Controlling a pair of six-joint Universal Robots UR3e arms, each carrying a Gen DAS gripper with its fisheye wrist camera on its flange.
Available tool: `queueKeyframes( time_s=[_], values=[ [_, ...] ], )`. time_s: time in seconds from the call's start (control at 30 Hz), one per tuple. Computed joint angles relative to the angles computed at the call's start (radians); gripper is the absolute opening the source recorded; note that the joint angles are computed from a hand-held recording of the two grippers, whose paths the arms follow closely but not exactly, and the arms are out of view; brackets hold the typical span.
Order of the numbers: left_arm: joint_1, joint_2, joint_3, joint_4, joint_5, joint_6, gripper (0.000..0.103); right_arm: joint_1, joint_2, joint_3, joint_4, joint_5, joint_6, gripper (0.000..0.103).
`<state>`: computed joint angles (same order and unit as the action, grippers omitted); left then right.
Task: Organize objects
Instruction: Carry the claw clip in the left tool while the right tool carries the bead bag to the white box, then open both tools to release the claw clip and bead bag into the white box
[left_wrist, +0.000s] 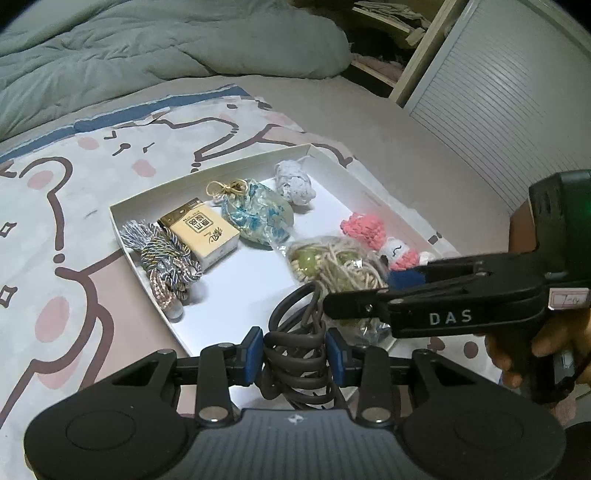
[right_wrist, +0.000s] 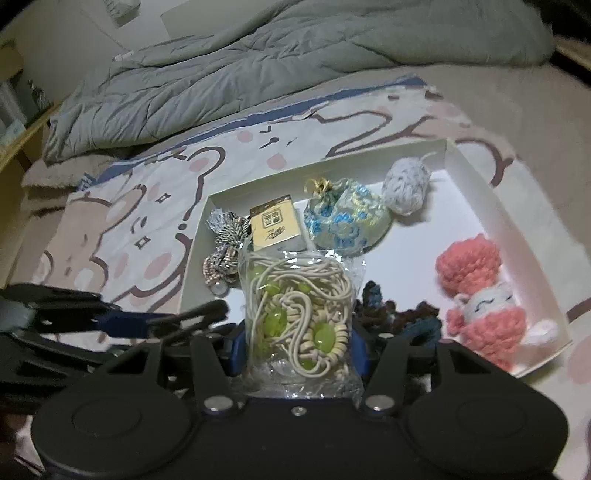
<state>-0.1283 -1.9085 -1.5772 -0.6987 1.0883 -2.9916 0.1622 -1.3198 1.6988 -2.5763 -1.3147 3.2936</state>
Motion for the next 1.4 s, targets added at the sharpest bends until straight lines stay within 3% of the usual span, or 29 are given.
queueKeyframes(
  time_s=[0.3, 0.57, 0.63, 0.67, 0.73, 1.17, 1.4],
  values=[
    [0.01, -0.059, 0.052, -0.037, 0.052, 0.07, 0.038, -0.072, 0.062, 0.018, -0.013, 0.171, 0.102, 0.054],
    [0.002, -0.091, 0.052, 0.013, 0.056, 0.113, 0.039, 0.022, 0.107, -0.055, 0.023, -0.098, -0.006, 0.056],
    [-0.002, -0.095, 0.056, 0.015, 0.063, 0.111, 0.044, 0.015, 0.101, -0.031, -0.011, -0.096, -0.021, 0.061],
    [-0.001, -0.095, 0.061, 0.004, 0.061, 0.113, 0.05, 0.006, 0.096, -0.019, -0.023, -0.07, -0.024, 0.07],
    [0.0, -0.089, 0.05, 0.016, 0.061, 0.107, 0.07, -0.002, 0.084, -0.013, -0.019, -0.042, -0.035, 0.077],
    [0.004, -0.047, 0.021, 0.023, 0.071, 0.092, 0.074, 0.029, 0.07, -0.049, 0.022, -0.094, -0.04, 0.082],
    [0.005, 0.02, -0.014, 0.03, 0.076, 0.062, 0.085, 0.051, 0.023, -0.044, -0.007, -0.137, -0.043, 0.09]
  ],
)
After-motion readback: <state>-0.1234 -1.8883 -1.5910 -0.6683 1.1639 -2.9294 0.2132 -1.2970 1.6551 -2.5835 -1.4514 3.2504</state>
